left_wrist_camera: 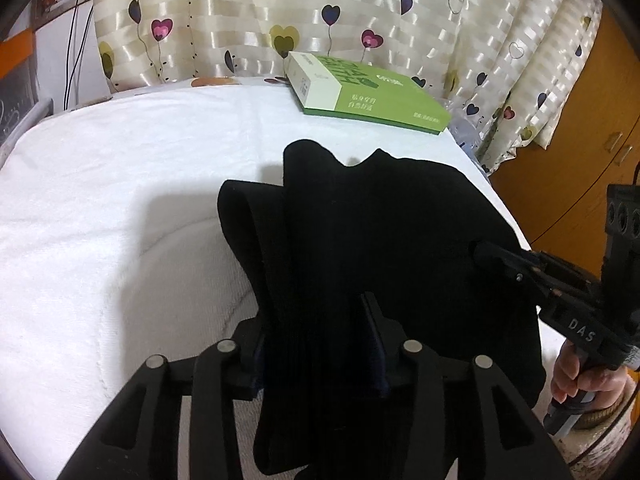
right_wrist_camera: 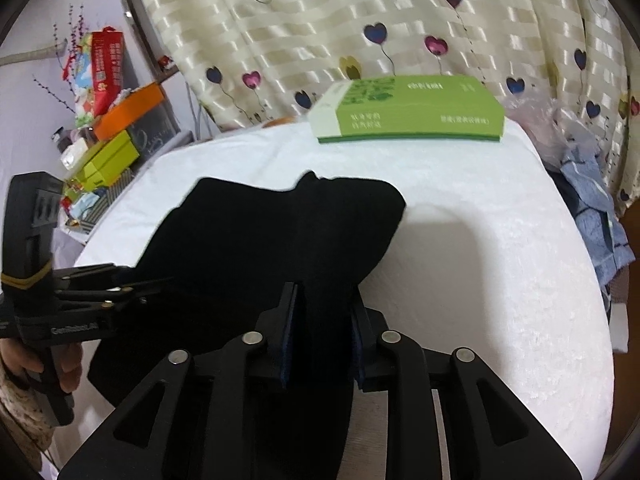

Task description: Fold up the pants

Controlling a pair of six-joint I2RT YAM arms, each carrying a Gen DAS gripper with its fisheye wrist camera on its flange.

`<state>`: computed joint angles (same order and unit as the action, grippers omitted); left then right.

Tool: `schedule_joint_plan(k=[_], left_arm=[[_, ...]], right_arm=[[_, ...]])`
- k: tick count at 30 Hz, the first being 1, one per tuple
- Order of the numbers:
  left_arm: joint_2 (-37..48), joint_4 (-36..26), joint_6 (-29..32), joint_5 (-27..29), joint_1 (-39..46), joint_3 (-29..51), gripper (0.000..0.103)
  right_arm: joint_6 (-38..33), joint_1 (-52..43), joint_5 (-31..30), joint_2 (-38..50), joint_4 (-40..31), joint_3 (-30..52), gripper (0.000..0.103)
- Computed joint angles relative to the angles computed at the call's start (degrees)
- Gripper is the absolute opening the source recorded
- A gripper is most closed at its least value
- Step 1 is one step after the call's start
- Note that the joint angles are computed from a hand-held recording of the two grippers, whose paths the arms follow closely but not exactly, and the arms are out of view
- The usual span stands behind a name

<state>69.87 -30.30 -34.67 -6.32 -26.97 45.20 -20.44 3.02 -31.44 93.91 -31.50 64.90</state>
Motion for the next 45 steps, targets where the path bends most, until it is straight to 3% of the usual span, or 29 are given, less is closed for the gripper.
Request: schedule_joint_plan(k=[7,14,19,24,27,33,45], left_arm=[[-0.19,-1.37,-0.15,-5.52,-2.13,-0.03,0.059],[-1.19,-5.69,-2.93,-12.85,-4.62,0.92,0.059],[-3.71,-9.81,-6.61,-16.64,-7.72,0.93,0.058],[-4.84,-15.75,-14.63,-22.4,-15.2,2.41,0.058],[-5.04,-19.46,-20.19,-25.67,-20.65,3.17,0.058],[-2.22,-28.68,-34.24,-31.89,-33.11,5.66,0.058],[6.16,-35.72,-52.49,-33.48,-47.85,7.3,0.058]], right_arm=[[-0.64,1.05,3.87,-2.26,2.5,-2.71,0.031],[0.16,1.7,8.79,-6.86,3.63,-5.24,0.032],[0.47,0.47,8.86,-12.75,2.14,-7.74,0.032],[-0.44,-0.38,7.87,-20.56,-0.86,-12.08,0.033],[-0.97,-0.83,7.71,-24.88,-2.11,-14.99,0.047],[-3.08,-4.24,5.16,-33.21,-6.68,-20.39,0.047],[-6.37,-7.63,6.13,-42.48,-11.73,-27.14,0.047]])
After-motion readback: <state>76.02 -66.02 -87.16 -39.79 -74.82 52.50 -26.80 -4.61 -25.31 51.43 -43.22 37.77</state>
